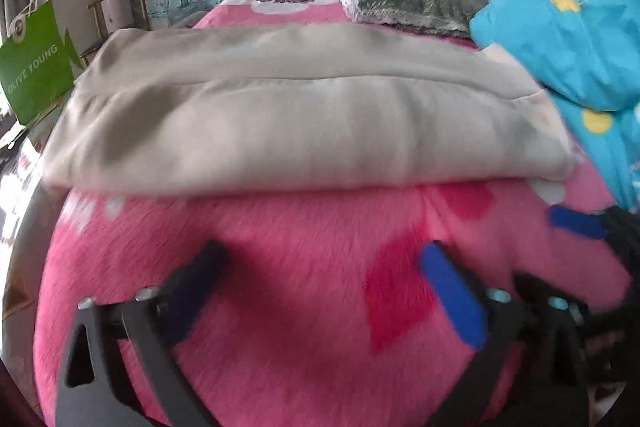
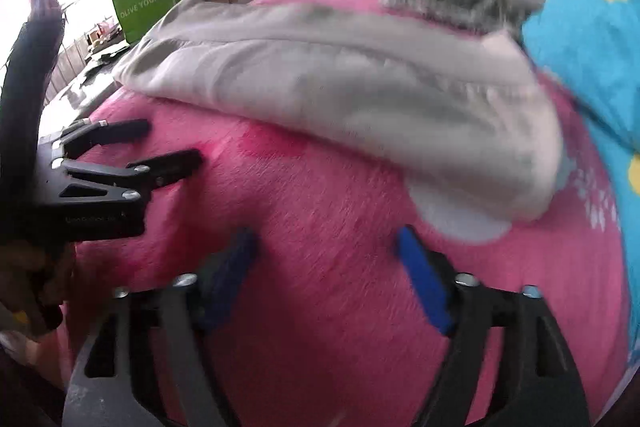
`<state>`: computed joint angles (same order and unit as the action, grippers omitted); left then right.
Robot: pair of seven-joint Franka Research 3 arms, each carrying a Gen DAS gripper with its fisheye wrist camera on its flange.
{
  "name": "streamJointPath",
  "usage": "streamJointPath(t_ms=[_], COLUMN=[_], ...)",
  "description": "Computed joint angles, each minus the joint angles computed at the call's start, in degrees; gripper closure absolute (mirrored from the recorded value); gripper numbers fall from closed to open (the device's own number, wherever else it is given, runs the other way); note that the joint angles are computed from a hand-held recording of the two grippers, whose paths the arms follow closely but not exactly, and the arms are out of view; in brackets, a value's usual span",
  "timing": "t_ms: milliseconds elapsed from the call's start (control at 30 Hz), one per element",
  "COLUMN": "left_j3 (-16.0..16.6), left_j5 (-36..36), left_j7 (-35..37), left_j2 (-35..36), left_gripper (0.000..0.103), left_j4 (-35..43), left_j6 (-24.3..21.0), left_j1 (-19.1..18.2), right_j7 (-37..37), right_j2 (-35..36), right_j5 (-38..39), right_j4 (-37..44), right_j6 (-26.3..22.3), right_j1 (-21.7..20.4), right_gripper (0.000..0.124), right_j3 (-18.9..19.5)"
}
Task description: Fold large clothes
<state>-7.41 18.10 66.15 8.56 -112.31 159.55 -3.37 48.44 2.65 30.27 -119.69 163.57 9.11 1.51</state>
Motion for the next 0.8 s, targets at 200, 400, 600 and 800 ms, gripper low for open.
streamJointPath(t_ms=[200, 400, 600, 800], left_j3=[1.75, 1.26, 1.64, 1.00], left_j5=[9.70, 12.79, 11.86, 9.47], left_j7=[-7.74, -9.94, -9.23, -7.61], left_j2=[-0.30, 2.30, 2.71, 2.90], left_gripper=[0.004, 0.004, 0.004, 0.004], left_j4=[0.26, 4.24, 4.63, 4.92], left_j6=[-0.77, -2.17, -1.93, -1.90], left_j1=[-1.83, -1.93, -2.23, -1.73], right_j7=[-1.05, -3.01, -5.78, -7.14], right_j2=[1.85, 1.86, 2.28, 3.93], right_j5=[5.82, 7.27, 10.11, 11.87], right_j4=[2.88, 1.81, 2.55, 4.58], right_j6=[-5.39, -2.09, -2.44, -2.67], right_j1=[-1.01, -0.85, -1.63, -2.20], right_gripper=[0.027, 0.027, 0.027, 0.027], right_j3=[-0.03, 0.25, 0.42, 0.91])
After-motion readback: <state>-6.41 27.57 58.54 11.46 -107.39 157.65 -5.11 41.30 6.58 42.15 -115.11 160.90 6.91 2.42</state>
